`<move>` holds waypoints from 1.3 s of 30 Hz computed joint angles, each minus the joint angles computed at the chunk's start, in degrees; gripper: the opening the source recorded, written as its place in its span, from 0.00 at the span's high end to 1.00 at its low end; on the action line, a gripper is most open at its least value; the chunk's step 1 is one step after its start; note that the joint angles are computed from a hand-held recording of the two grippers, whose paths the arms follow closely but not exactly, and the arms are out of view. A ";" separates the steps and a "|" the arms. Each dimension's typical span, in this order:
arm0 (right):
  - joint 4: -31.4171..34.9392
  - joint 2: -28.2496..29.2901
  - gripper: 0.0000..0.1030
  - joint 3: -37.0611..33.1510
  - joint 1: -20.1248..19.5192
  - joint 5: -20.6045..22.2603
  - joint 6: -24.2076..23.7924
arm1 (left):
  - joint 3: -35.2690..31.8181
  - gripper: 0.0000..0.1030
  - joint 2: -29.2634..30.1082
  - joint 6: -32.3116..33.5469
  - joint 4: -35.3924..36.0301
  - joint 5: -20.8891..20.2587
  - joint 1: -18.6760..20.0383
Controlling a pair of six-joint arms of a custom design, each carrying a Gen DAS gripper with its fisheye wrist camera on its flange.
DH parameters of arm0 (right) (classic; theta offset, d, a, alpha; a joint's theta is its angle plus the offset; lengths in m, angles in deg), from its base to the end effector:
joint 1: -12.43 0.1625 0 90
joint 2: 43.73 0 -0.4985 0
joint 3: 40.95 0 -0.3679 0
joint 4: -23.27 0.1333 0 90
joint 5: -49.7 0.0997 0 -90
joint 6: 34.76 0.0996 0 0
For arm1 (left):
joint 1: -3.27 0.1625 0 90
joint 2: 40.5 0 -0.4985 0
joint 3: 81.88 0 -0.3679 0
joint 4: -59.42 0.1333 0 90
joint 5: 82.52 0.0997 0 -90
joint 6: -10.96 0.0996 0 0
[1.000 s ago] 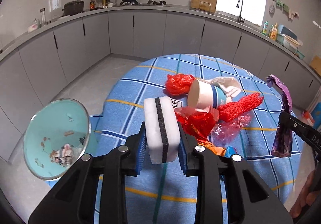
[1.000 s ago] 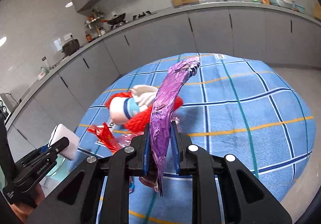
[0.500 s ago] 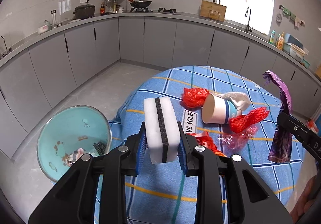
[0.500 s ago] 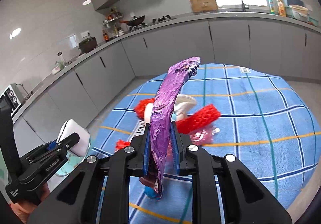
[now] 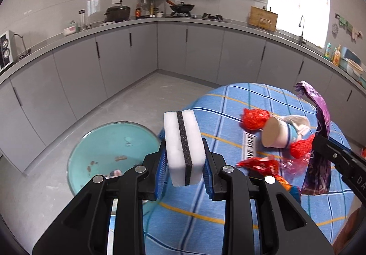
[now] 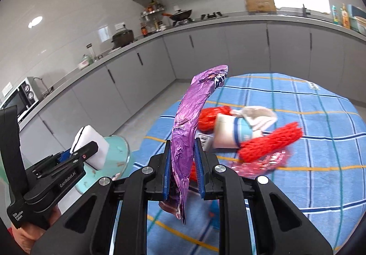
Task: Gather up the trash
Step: 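Carry the sponge with the left tool while the right tool carries the wrapper over the bucket, then open the left tool over the teal bucket while the right tool releases the wrapper inside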
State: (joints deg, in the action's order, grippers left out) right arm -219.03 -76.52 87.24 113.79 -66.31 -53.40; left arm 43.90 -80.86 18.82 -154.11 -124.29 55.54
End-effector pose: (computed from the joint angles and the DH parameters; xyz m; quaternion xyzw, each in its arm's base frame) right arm 0.1891 -0.4862 0.1008 0.1182 -0.8552 0.4507 0.2269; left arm -0.1593 -0.5451 0.1279 0.2113 0.8470 -0.3874 0.2963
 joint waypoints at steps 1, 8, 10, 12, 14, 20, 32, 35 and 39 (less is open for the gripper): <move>0.93 0.28 0.81 -0.65 0.28 0.16 -0.09 | 0.09 0.73 -0.33 0.03 -0.15 0.21 0.26; 5.47 2.08 0.81 -3.97 1.99 1.38 -0.73 | 0.63 0.73 -2.39 0.09 -0.87 1.96 2.19; 7.16 2.71 0.81 -5.35 2.68 1.62 -0.83 | 0.73 0.73 -3.02 0.11 -1.06 2.37 2.86; 8.53 3.22 0.81 -6.43 3.17 1.89 -1.04 | 0.82 0.73 -3.58 0.12 -1.25 2.81 3.57; 10.02 3.75 0.81 -7.53 3.66 2.11 -1.06 | 0.80 0.73 -4.02 0.07 -1.10 3.20 4.26; 14.99 5.64 0.81 -11.18 4.84 2.71 -0.91 | -0.08 0.73 -5.09 -0.59 1.06 4.55 6.61; 25.42 10.60 0.81 -20.09 6.28 3.95 -1.74 | -2.75 0.73 -5.87 -2.46 5.45 4.46 11.77; 28.13 11.71 0.81 -21.95 6.18 4.03 -1.75 | -3.56 0.73 -5.79 -2.99 6.81 4.21 12.97; 31.66 13.03 0.81 -24.21 5.94 3.88 -1.84 | -4.68 0.73 -5.55 -4.07 9.00 3.43 14.74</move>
State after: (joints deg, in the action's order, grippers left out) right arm -187.37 -63.49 63.03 119.73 -62.43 -55.23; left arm 39.22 -86.42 14.75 -145.11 -120.85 70.28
